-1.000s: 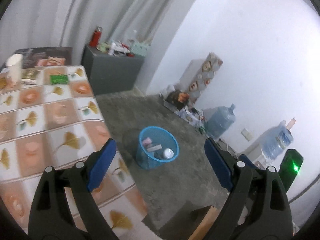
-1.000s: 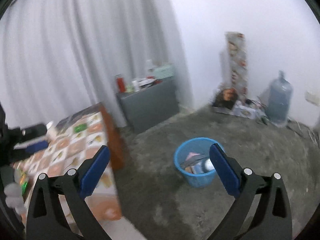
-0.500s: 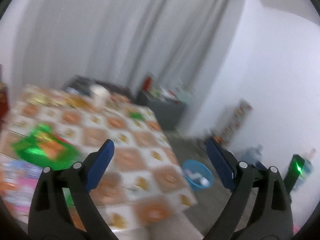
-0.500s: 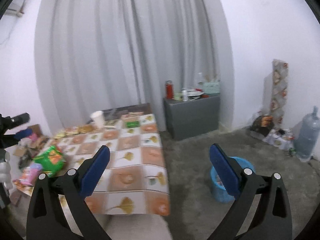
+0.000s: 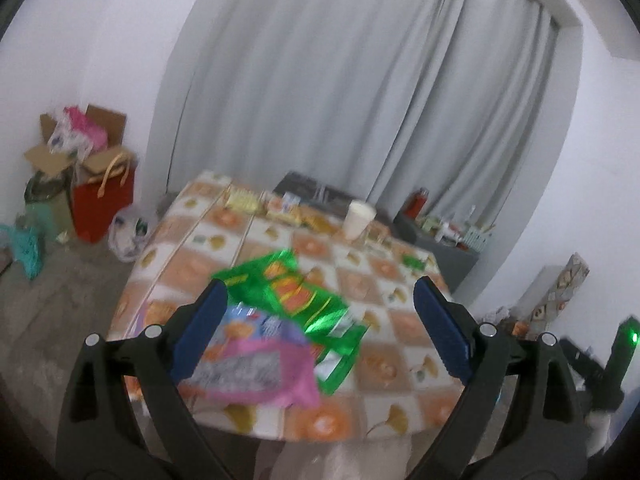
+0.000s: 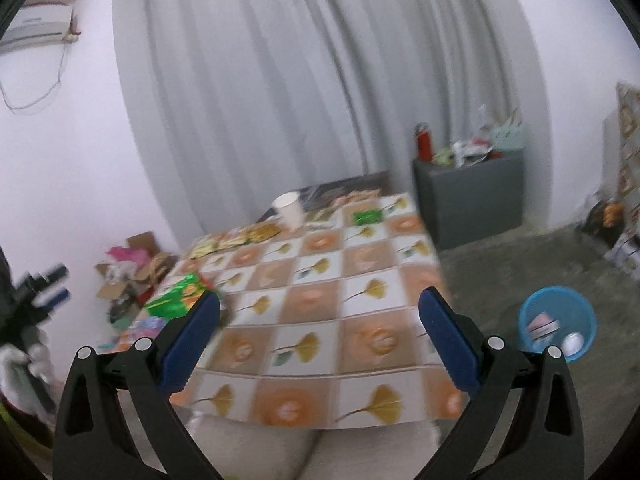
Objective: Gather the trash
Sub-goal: 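Swing both tools back over the table toward the snack bags, then grasp the pink chip bag with the left tool while the right tool grasps the green bag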
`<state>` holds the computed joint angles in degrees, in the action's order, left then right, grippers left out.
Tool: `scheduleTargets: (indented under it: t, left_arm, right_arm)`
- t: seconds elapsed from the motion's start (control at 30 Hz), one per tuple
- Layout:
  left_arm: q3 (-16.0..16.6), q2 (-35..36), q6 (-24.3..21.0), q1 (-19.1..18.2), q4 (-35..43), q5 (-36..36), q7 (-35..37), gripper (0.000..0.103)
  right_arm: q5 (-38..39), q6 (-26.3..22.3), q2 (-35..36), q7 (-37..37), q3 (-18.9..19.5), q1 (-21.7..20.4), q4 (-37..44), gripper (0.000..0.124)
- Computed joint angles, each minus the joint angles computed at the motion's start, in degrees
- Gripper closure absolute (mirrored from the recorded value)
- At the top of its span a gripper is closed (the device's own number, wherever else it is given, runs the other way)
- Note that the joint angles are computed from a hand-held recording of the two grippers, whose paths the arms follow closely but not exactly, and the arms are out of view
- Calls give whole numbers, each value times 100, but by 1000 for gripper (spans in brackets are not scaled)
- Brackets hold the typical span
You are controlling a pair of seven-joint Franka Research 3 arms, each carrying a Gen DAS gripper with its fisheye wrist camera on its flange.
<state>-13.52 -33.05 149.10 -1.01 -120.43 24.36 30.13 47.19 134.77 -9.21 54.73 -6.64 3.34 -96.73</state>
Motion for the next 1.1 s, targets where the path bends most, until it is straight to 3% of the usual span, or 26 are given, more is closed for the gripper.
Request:
scheduleTargets:
  t: [0.1, 0.2, 0.3, 0.4, 0.57, 0.73, 0.83, 1.0, 1.1]
  left_arm:
    - [306, -198, 13, -518, -364, -359, 622, 13]
    - [367, -346, -56, -892, -654, -671, 1147, 13]
    - [286, -430, -72, -931, -979, -964, 1011, 13]
    - [410, -508, 225, -992, -1406, -1420, 618, 17]
    - [462, -635, 658, -795, -1920, -1679, 44, 26]
    - [720, -603, 1927, -696, -2550, -2243, -790, 26]
    - [726, -588, 2281, -544, -2759, -2473, -1335, 29]
    - [544, -593, 2671, -244, -3041, -2659, -2284, 43]
    - [400, -635, 2559, -68, -3017, -2526, -2620, 50]
  right_arm:
    - [103, -567, 251, 287, -8, 3, 329, 27]
    - [187, -930, 474, 472, 64, -19, 575, 27]
    - [232, -1284, 699, 605, 157, -49, 821, 27]
    - [168, -1453, 807, 689, 257, -65, 937, 27]
    - [-12, -1526, 878, 756, 356, -58, 987, 27]
    - [-151, -1647, 1064, 883, 420, -50, 1217, 27]
    - [-137, -1836, 1317, 929, 487, -49, 1553, 27]
    - [137, -2812, 2337, 1521, 742, -163, 2842, 27]
    - [242, -3417, 3037, 2126, 1017, -240, 3648, 31]
